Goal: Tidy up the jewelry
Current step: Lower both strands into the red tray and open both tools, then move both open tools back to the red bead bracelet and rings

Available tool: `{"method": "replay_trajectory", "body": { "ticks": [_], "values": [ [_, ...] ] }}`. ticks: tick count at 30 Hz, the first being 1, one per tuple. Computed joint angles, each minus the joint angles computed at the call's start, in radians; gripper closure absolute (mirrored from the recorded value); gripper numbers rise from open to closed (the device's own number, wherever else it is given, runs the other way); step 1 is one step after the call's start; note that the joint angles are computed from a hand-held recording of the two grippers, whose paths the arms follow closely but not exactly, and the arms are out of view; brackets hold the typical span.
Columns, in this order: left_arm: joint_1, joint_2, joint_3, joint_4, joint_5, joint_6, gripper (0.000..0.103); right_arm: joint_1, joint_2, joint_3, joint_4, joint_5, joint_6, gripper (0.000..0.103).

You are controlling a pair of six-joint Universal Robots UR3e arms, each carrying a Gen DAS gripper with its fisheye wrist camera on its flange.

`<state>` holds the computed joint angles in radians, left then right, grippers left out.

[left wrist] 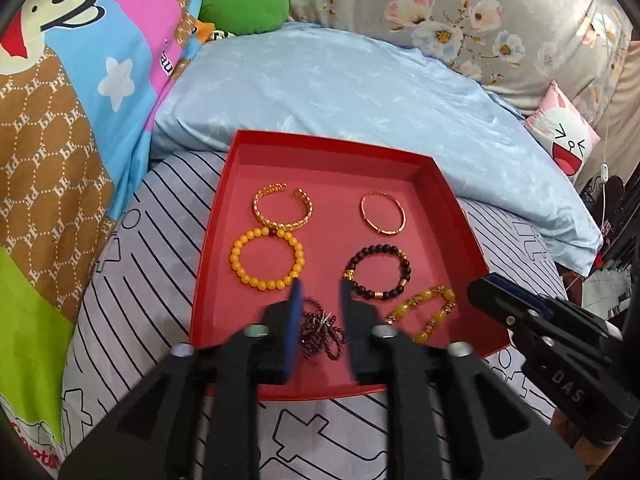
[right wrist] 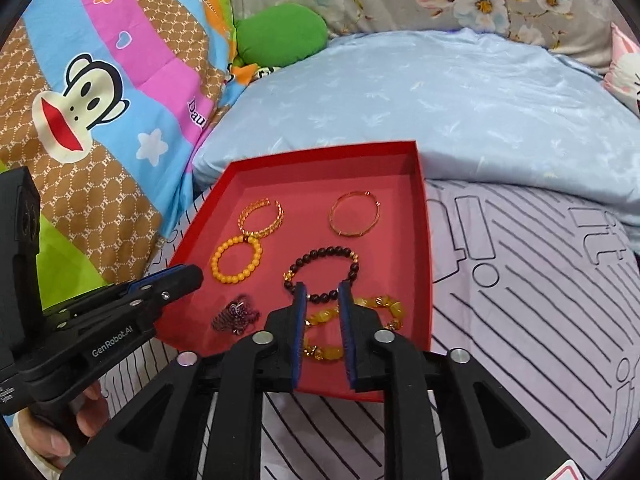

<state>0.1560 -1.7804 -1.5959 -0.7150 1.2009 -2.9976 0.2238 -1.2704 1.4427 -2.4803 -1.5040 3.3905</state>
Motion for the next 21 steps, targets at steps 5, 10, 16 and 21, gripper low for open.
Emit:
{"method": "replay_trajectory", "body": {
  "ticks": [5,10,16,21],
  "values": [
    [0.004,0.049,-0.03,0.037,0.029,-0.003,0.055,0.02,-0.065,0.048,-0.03,-0.03,-0.004,0.07],
    [0.046,0.142,-0.106,0.044,0.027,0.005,0.053,0.026,-0.149,0.13,-0.04,-0.022,0.018,0.067],
    [0.122,0.303,-0.252,0.028,0.003,0.036,0.052,0.054,-0.245,0.231,-0.04,-0.05,0.03,0.067],
    [0.178,0.438,-0.365,-0.023,-0.016,0.076,0.051,0.066,-0.336,0.325,-0.027,-0.051,0.051,0.067]
  ]
}}
